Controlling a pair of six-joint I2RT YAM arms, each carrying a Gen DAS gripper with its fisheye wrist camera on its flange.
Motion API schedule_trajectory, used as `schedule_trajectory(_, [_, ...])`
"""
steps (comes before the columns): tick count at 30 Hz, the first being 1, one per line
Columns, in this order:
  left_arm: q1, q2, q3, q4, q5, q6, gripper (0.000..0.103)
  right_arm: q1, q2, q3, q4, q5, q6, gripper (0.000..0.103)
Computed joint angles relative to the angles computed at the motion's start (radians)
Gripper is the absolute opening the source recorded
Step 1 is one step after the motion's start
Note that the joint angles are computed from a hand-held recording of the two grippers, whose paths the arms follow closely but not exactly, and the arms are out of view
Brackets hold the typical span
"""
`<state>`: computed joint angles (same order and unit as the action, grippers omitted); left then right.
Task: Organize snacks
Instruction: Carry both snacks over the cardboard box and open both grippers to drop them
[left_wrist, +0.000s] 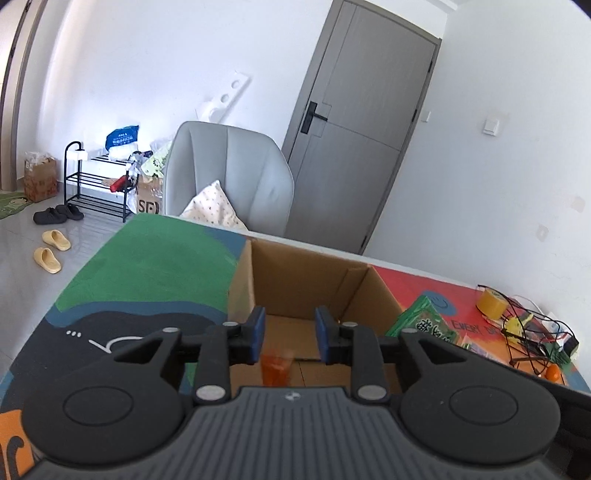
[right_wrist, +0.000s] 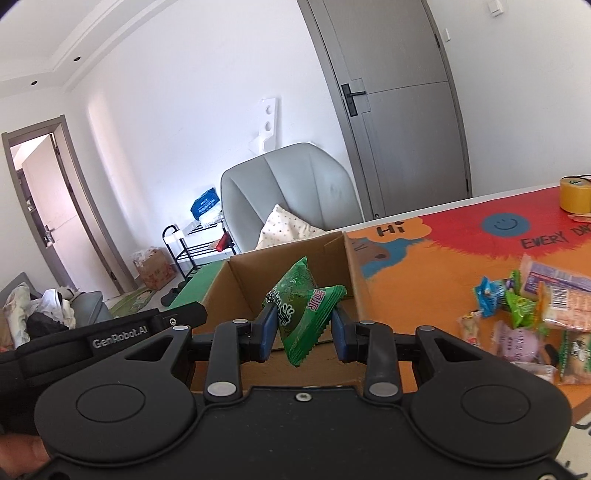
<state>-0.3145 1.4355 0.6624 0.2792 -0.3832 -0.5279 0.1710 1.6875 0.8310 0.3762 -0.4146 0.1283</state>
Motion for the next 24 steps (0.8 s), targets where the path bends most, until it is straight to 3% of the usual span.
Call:
schedule_trajectory(5, [0.015,-0.041,-0.03,-0.014,-0.02,-0.032,0.039,0.01,0.019,0.021,-0.013,-0.018,0.009,0.034])
schedule_trajectory(9, [0.011,-0.08,-0.05,-0.034,-0.049,-0.053,0.055,0.016,0.006,0.014,-0.016,-0.043,0.02,0.039])
schedule_trajectory(13, [-0.01,-0.105,-0.057,-0.051,-0.089,-0.061,0.078,0.007,-0.021,-0.008,-0.016,-0.039,0.025,0.045])
schedule_trajectory(16, [-0.032,-0.111,-0.062,-0.058,-0.117,-0.079,0.086,-0.009,-0.042,-0.031,-0.012,-0.029,0.029,0.052])
schedule_trajectory(24, [-0.084,-0.086,-0.037,-0.118,-0.165,-0.134,0.094,-0.07,-0.112,-0.107,-0.009,-0.008,0.011,0.069])
